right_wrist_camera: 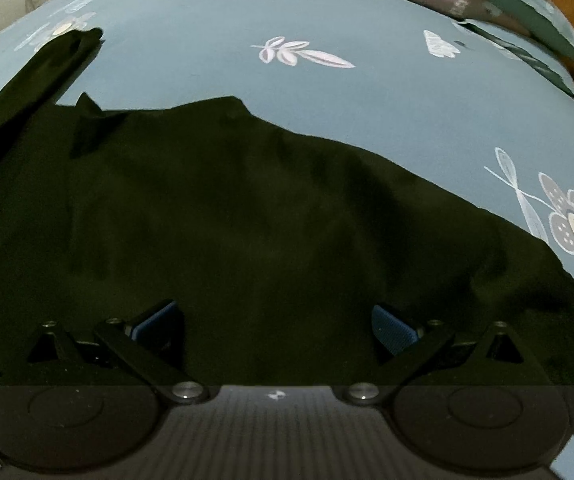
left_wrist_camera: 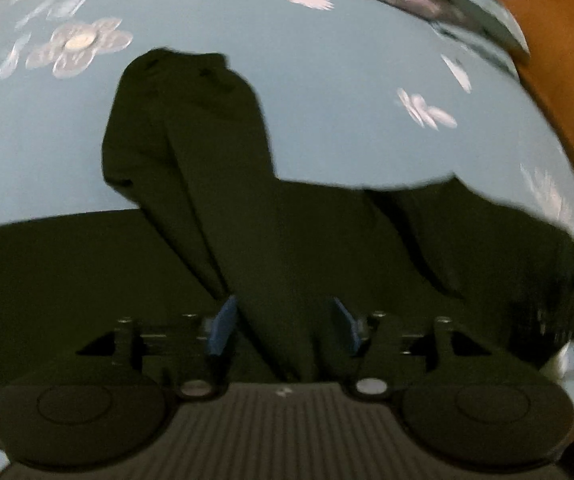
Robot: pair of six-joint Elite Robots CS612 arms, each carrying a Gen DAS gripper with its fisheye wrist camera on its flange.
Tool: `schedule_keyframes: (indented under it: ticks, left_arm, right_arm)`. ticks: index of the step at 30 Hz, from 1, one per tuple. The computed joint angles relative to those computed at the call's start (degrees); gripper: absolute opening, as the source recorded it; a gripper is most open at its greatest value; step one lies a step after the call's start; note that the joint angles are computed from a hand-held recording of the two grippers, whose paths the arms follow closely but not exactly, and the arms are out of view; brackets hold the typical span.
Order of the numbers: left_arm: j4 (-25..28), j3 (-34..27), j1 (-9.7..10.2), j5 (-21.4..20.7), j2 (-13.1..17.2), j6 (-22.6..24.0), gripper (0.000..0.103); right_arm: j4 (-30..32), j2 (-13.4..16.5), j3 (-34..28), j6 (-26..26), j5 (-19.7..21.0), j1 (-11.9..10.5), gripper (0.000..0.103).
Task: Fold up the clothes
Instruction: 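Grasp the hoodie sleeve cuff with the left gripper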
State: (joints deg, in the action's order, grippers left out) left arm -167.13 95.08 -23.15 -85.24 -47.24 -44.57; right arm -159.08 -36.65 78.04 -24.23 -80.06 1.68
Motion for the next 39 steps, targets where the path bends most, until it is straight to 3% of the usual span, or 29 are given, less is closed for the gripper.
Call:
schedule_keyframes:
  ticks: [8, 12, 17, 19, 22, 29, 35, 39]
  left_arm:
    - [-10.31, -1.15, 5.91, -12.73, 5.17, -6.9, 0.055]
    - [-16.27, -2.29, 7.65, -16.72, 7.61, -8.02, 0.055]
    - [-21.89, -3.85, 9.11, -20.25, 10.23, -9.9, 0.055]
    - [-23.97, -3.76, 9.4, -20.64, 10.73, -10.77, 0.047]
    - [-22.66, -3.18, 9.03, -18.01, 10.28, -9.88, 0.008]
    - [-24.5, -0.12, 7.52, -11.62, 6.88, -4.77, 0.004]
    - [-25.93, 3.25, 5.38, -4.37, 2.72, 2.41, 0.004]
    - [-24.07, 5.29, 4.11, -0.03, 1.52, 4.03, 0.004]
  right_arm:
    - [-1.6, -2.27, 3.09, 4.77, -5.9, 1.49, 0.103]
    - [-1.07, -3.14, 4.1, 6.86, -8.91, 2.43, 0.103]
    - [-1.25, -3.62, 4.14, 6.99, -9.87, 3.71, 0.103]
    - [-1.82, -3.64, 3.99, 5.96, -9.98, 4.15, 0.103]
    - [-1.91, -3.52, 3.47, 4.59, -10.07, 4.82, 0.103]
    - [-1.16, -3.19, 2.64, 2.3, -10.04, 5.42, 0.103]
    - [-0.48, -2.68, 1.63, 2.05, -10.05, 5.29, 0.103]
    - [-0.09, -2.34, 1.16, 1.87, -9.87, 5.28, 0.103]
